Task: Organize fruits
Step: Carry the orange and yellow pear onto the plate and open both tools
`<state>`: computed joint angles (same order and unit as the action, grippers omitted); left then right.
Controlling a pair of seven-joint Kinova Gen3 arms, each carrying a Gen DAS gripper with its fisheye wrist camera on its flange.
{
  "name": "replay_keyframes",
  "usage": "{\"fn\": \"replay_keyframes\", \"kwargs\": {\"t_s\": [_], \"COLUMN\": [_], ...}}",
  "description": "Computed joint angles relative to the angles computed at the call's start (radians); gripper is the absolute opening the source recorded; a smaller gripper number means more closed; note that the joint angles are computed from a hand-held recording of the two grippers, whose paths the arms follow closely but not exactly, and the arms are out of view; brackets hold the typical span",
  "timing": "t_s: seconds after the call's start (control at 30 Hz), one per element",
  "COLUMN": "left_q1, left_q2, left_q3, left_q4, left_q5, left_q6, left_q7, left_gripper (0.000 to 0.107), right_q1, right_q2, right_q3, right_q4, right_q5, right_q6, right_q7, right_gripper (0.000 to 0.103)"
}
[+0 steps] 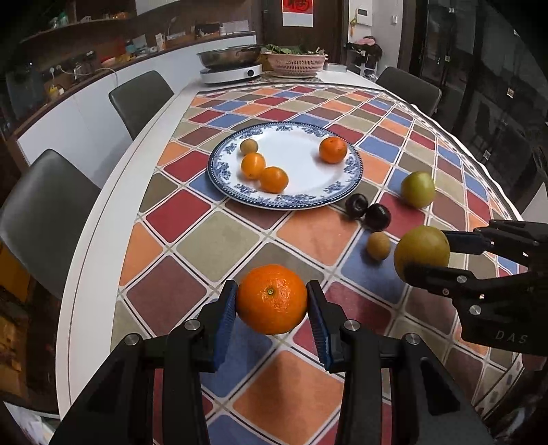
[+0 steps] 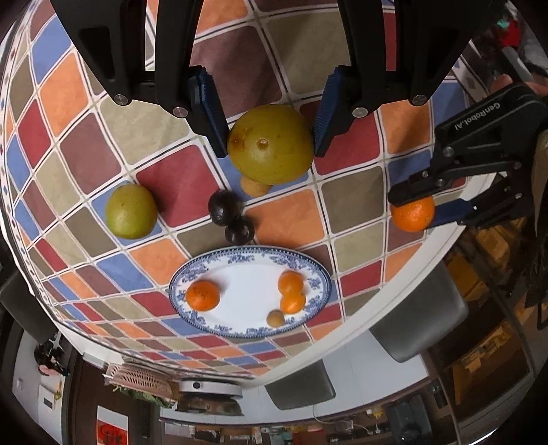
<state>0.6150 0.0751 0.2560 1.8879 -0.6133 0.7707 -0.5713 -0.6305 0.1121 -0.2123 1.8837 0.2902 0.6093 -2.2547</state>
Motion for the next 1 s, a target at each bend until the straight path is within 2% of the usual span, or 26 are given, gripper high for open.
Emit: {"fn": "replay_keyframes", "kwargs": {"t_s": [0.53, 0.73, 0.87, 1.0], "left_q1": [0.021, 0.021, 0.014, -0.011], "left_q2": [-0.017, -0.002, 0.009, 0.025], "left_q3": [0.026, 0.016, 0.002, -0.016], "left_q4": [-0.082, -0.125, -0.155, -0.191], "left_q5": [-0.082, -0.111, -0.118, -0.073], "left_q6": [0.063, 0.076, 0.072, 0.045], "left_q7": [0.041, 0.015, -0.015, -0.085], "left_gripper": [0.04, 0.04, 0.04, 0.04], "right_q1": [0.056, 0.084, 0.086, 0.103], "right_q2": [-0.075, -0.065, -0.055, -0.033], "right_q3": [-0.01, -0.003, 0.004, 0.013], "right_q4": [0.004, -0.037, -0.066, -0.112], "right_q5": [0.006, -0.018, 0.004, -0.038], "right_q6": [-0.053, -0.055, -0.053, -0.043], "right_q7": [0.04, 0.099, 0.109, 0.173], "right_gripper": [0.05, 0.05, 0.05, 0.05]}}
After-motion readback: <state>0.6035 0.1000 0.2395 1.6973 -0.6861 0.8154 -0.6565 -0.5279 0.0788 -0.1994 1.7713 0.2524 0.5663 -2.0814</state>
